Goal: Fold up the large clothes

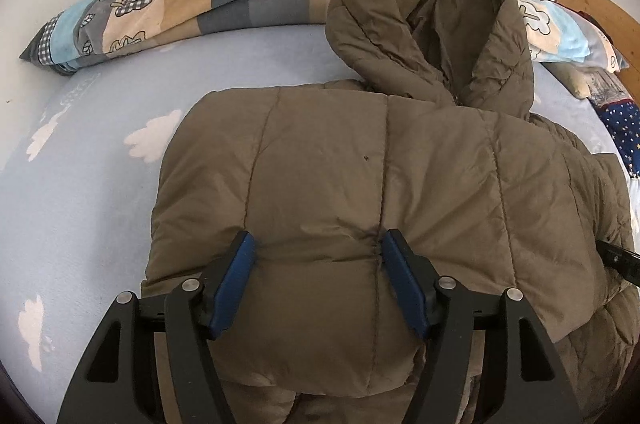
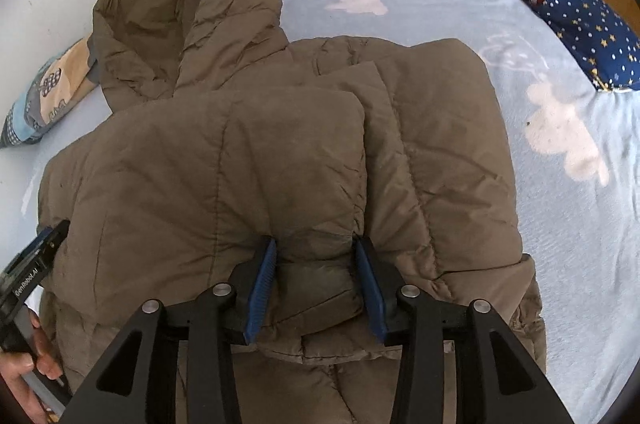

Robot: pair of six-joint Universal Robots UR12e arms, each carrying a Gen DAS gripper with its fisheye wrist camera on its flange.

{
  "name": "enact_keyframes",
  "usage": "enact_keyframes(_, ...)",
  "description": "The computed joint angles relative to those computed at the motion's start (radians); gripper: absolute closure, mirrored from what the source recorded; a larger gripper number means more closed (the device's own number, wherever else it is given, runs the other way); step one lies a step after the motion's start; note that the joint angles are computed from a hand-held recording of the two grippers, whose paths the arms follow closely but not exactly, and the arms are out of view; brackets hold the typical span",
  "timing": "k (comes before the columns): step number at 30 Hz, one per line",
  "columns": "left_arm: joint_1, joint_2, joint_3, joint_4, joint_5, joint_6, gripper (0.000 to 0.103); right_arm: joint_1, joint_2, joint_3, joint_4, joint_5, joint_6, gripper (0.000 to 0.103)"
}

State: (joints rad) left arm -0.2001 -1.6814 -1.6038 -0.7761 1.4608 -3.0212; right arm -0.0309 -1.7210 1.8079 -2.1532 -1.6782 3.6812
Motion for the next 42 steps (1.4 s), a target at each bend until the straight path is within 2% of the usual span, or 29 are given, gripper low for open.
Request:
enact_keyframes(8,0.001,0.011,0.011,-0.003,0.005,-0.021,0.037,0.019,-0.010,-0.024,0.023,-0.032,0.015,0.059)
enact_keyframes(13,0.001,0.028,0.010,0.017,-0.008,-0.007,0.037,0.020,-0.029,-0.027,0.001,-0.037,0.014,0.059)
enact_keyframes(19,-0.002,0.044,0.005,0.042,-0.010,0.012,0.037,0.049,-0.036,-0.035,-0.042,-0.083,-0.005,0.059)
enact_keyframes(24,-0.004,0.046,0.003,0.041,-0.002,0.027,0.037,0.060,-0.035,-0.032,-0.089,-0.052,-0.047,0.059)
enact_keyframes(28,-0.005,0.045,0.001,0.018,0.006,0.034,0.037,0.065,-0.025,-0.033,-0.090,-0.026,-0.059,0.059)
enact_keyframes(33,-0.004,0.039,0.006,-0.033,0.016,0.034,0.037,0.071,-0.006,-0.038,-0.065,-0.005,-0.077,0.059)
enact_keyframes(37,-0.002,0.033,0.010,-0.066,0.008,0.034,0.037,0.059,0.006,-0.033,-0.024,0.027,-0.064,0.059)
enact_keyframes(40,-0.001,0.036,0.013,-0.068,0.004,0.035,0.037,0.049,0.000,-0.031,-0.024,0.047,-0.054,0.059)
enact_keyframes(42,0.008,0.048,0.011,-0.034,-0.026,0.022,0.037,0.042,-0.012,-0.025,-0.060,0.073,-0.052,0.059)
